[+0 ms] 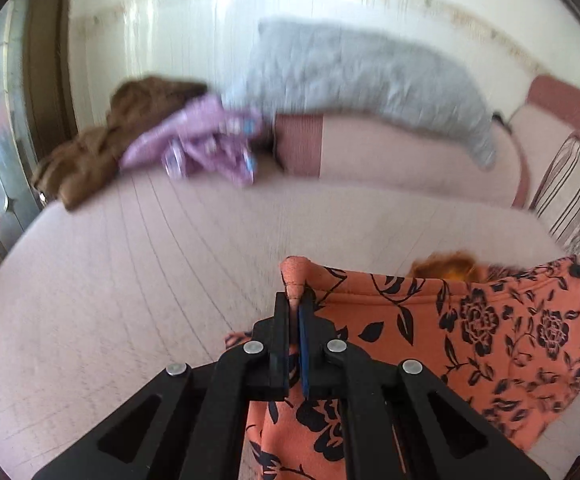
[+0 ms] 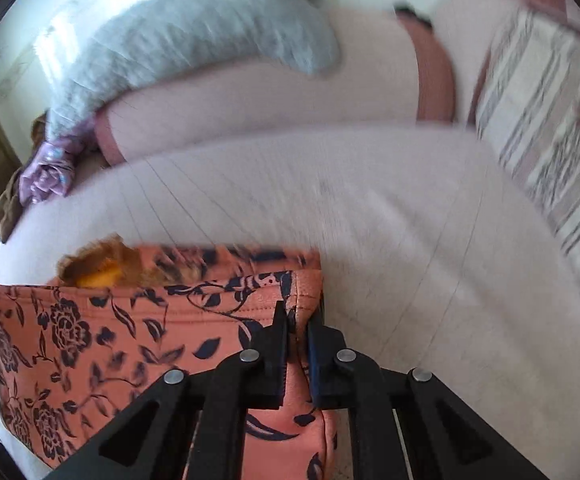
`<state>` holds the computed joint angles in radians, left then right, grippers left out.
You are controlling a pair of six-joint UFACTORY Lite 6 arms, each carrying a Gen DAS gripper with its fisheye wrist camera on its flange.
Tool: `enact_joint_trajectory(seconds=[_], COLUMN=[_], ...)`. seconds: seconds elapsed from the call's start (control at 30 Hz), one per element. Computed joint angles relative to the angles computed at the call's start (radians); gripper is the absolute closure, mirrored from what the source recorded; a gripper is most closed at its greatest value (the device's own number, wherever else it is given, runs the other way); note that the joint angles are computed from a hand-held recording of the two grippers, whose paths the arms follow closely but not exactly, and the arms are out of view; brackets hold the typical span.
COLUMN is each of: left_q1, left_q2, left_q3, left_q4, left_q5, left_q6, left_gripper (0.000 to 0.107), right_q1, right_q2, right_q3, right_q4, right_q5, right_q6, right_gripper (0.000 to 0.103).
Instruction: Fold small clothes
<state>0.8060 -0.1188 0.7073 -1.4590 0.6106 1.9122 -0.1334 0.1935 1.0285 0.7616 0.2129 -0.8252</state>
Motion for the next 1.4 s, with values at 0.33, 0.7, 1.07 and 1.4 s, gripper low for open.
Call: enact_joint_trajectory(seconds=[0.33,0.7,1.07,1.4], left_q1=[-0.155,0.365,0.797,0.554], left_q2=[0.52,0.093,-0.011,-0.029], left_q3=[0.277,-0.038,-0.354,-0.452], left_q4=[-0.045,0.181,0.462,0.11], left_q5=[-0.321,0.163,0.397,0.171], left_q6=[-0.051,-0.058,-0.094,0.043], left_gripper=[0.097,0.047,0.042,0.055], right_q1=[0.072,-0.386,-0.774,-0.397], right_q2=[0.489,-0.213,-0.059,-0.025], right_q3=[0.464,-0.288,-0.81,-0.658], right_q4=[-0.369,0.681,0.735,1.143], right_q5=[0.07,0.369,0.845,0.594], right_q6=[0.401,-0.508,-0.738,-0.701], right_gripper=[0.083,0.029,0.028,0.078])
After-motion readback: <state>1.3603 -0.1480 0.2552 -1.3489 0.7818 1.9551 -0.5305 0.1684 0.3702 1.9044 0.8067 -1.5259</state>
